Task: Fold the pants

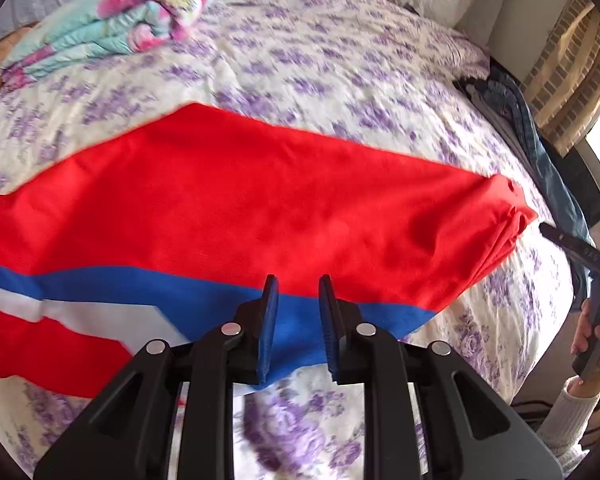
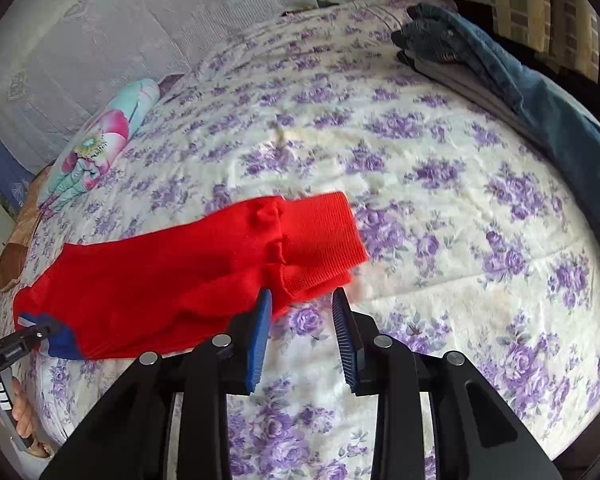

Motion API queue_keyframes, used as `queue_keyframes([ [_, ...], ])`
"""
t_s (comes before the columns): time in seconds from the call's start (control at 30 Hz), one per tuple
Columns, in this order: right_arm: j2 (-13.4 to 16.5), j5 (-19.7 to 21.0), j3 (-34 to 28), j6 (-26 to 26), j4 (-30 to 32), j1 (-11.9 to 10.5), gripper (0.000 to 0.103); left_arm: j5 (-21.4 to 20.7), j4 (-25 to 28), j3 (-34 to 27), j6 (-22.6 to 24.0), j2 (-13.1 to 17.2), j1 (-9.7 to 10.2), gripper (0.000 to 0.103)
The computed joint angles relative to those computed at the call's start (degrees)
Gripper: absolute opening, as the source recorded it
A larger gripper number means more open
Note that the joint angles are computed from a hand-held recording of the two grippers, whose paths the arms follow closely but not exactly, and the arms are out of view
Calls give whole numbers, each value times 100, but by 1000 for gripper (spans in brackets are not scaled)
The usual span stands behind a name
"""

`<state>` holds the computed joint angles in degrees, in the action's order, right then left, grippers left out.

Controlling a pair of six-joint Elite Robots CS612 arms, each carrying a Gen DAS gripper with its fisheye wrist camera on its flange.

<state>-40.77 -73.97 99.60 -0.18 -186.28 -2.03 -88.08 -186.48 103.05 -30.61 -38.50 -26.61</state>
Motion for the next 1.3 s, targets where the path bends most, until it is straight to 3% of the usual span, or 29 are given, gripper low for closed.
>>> queue_keyframes([
  [0.07, -9, 19, 19, -195, -311, 61, 31, -205, 151, -152, 44, 131, -15, 19],
  [0.13, 45, -164, -142, -415, -254, 169, 30, 80, 94, -146, 98, 165, -119, 19],
  [0.33, 292, -666, -715, -686, 878, 367, 21, -17, -141, -82, 156, 190, -138, 20],
  [0.5, 153, -881, -352, -911, 866, 369, 21, -311, -277, -92, 187, 230, -44, 21],
  [0.63, 305, -1060, -483, -992, 937, 430, 21, -219, -265, -146, 265, 265, -68, 21],
  [0.77, 136, -1639, -549, -1204, 1168, 637, 23, -70, -268, 29, 340, 127, -109, 21],
  [0.8, 53, -1598, -476, -1373, 956, 691, 23, 45, -385, 128, 356, 84, -122, 21],
  [0.87, -104, -1145, -383, -1725, 640, 778, 30, 330, -558, 320, 302, 1, -127, 21],
  [0.93, -164, -246, -484, -2002, 787, 836, 62, 437, -632, 450, 137, -59, -59, 21],
  [1.0, -64, 658, -833, -2454, 1359, 958, 67, 375, -733, 533, -34, -71, 58, 21],
  [1.03, 32, 798, -1041, -2666, 1544, 1075, 67, 292, -796, 555, -80, -59, 122, 21],
  [1.13, 414, 680, -1741, -3403, 1792, 1491, 67, -219, -1028, 547, -153, 54, 306, 20],
  [1.2, 669, 714, -2263, -3885, 2299, 1700, 66, -337, -1132, 543, -217, 105, 344, 19],
  [1.3, 1035, 354, -2969, -4123, 2975, 1937, 65, -374, -1112, 544, -250, 97, 352, 17],
])
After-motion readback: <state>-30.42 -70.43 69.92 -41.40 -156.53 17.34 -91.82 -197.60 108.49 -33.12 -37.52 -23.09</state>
